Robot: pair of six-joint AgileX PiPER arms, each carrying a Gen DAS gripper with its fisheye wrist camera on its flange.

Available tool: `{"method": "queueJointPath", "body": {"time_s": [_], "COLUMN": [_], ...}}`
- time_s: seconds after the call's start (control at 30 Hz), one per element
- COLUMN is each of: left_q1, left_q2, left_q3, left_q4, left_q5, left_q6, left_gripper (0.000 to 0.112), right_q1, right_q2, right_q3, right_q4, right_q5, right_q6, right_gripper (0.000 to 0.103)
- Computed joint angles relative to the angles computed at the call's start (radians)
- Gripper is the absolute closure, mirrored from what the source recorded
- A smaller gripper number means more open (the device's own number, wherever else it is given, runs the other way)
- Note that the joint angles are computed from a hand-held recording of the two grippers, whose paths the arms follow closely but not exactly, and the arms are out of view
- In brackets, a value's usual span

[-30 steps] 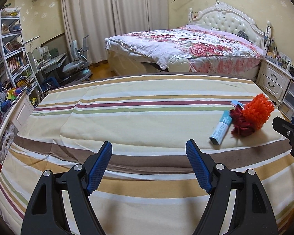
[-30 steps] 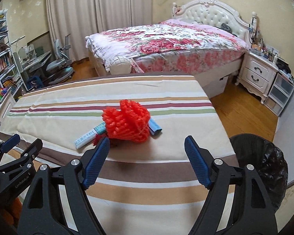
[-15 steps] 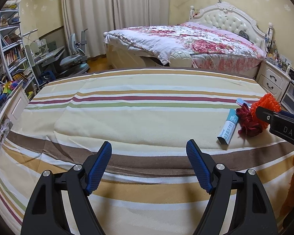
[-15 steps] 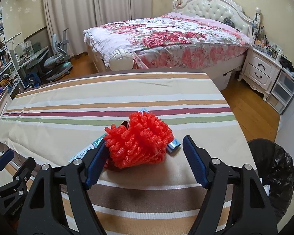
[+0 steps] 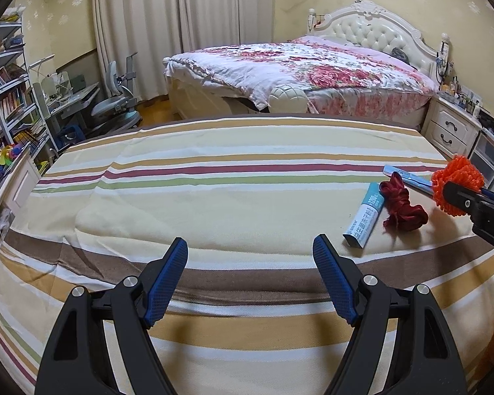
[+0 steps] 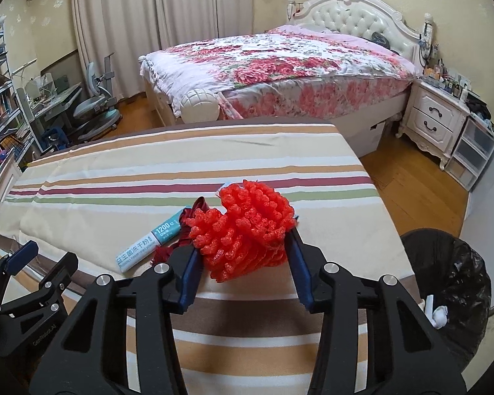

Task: Collect trash
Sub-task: 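Close the right tool on the red mesh net bag, then grasp the blue-and-white toothpaste tube with the left tool while the right tool holds the red net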

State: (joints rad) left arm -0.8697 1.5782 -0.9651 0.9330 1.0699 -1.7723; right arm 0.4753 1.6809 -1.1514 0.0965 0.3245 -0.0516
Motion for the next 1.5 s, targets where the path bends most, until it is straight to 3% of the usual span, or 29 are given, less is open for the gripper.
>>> {"method": "queueJointPath", "body": {"time_s": [0.13, 0.43, 0.6, 0.83, 0.93, 1.0, 1.2, 1.5], "left_q1": [-0.004, 0.009, 0.048, 0.093, 0.114, 0.132, 0.118, 0.094], "left_q2": [0.024, 0.111, 0.153, 0.195, 0.204, 0.206, 0.182, 0.146], "left_q3": [-0.029, -0.132, -0.189, -0.246, -0.256, -0.253, -0.217, -0.172], "left_q4": [0.004, 0.023, 0.006, -0.045, -0.088, -0.13, -0.124, -0.092], "left_q5": [-0.005, -0.034, -0.08, -0.136, -0.172, -0.207, -0.245, -0.243], "left_q6": [0.017, 0.085, 0.155, 0.274, 0.331, 0.375, 0.358, 0.282], "left_gripper": [0.036, 0.036, 0.036, 0.037, 0.054, 0.077, 0.095, 0.098], "right_q1": [-0.041, -0.142, -0.137, -0.155, -0.157, -0.156, -0.157, -0.162], "right_q2": [-0.022, 0.001, -0.006, -0.008, -0.005, -0.007, -0.006, -0.007], "right_q3": [0.04, 0.057, 0.081, 0.088, 0.085, 0.086, 0.083, 0.091], "right_q4": [-0.035, 0.118, 0.114, 0.225, 0.234, 0.224, 0.224, 0.257], "right_q5": [-0.019, -0.032, -0.061, -0.061, -0.061, -0.059, -0.057, -0.06], "right_q6": [0.024, -0.126, -0.134, -0.241, -0.251, -0.242, -0.242, -0.272], "right_gripper": [0.057, 0.057, 0.057, 0.057, 0.057, 0.056, 0.056, 0.057]}}
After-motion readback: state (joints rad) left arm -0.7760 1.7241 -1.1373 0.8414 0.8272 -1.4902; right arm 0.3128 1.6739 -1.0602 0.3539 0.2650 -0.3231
